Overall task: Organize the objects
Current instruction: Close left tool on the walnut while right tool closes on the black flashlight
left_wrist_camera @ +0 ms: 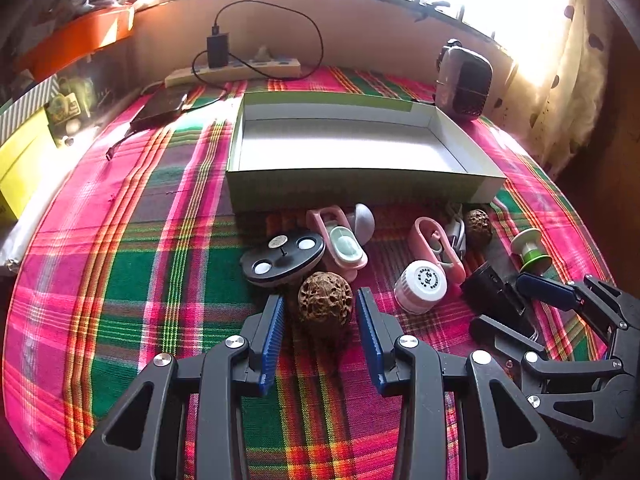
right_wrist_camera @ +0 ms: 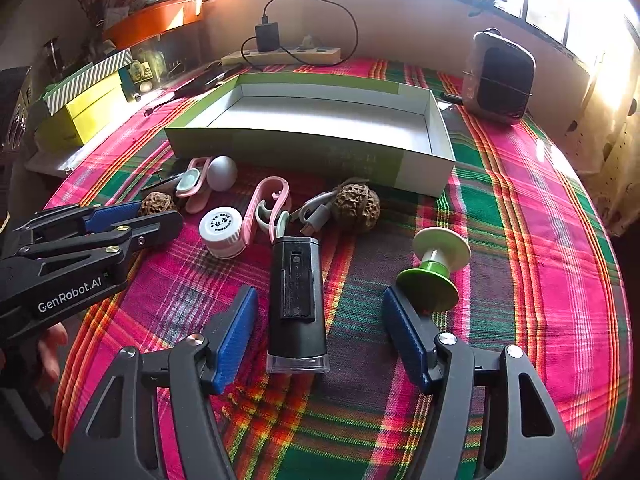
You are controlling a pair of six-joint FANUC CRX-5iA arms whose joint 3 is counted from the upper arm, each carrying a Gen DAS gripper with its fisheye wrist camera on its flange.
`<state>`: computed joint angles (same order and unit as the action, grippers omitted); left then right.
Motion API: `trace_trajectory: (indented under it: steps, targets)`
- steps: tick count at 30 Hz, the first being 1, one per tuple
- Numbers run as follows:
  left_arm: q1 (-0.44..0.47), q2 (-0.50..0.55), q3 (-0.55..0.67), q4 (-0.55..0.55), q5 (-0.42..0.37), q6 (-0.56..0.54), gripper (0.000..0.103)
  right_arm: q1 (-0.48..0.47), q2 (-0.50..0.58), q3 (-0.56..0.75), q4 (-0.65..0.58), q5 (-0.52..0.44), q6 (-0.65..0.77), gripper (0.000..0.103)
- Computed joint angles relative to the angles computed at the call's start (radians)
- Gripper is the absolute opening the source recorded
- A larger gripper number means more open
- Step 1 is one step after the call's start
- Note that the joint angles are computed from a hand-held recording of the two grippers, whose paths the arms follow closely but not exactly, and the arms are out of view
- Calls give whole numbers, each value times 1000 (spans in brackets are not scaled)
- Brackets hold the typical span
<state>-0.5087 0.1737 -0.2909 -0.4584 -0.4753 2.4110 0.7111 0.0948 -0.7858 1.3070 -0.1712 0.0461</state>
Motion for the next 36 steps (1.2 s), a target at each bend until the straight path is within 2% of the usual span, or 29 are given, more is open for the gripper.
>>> trace_trajectory:
  steps: [10, 15, 16, 18, 25, 27, 36]
  targets:
    - [-1, 2, 3, -14, 1, 17, 33, -12, -2, -5, 29, 4, -23, 64]
    - [-11, 4, 15, -40, -25, 43, 27, -19, -6, -10, 55, 6, -51, 57]
    - [-12, 4, 15, -40, -27, 43, 27, -19, -7, -12, 60, 8, -53, 56]
    - [-12, 3, 13, -40, -25, 47, 27, -26, -9, -15, 90, 21, -68, 47]
    - [-13, 2, 13, -43, -24, 52, 26, -37, -12, -20, 141, 39, -95, 39]
    - [-13, 2, 14, -43, -26, 53, 26, -50, -14, -24, 180, 56, -120, 31]
    - [-17, -2, 11, -55, -31, 65, 26, -53, -14, -24, 193, 67, -131, 29]
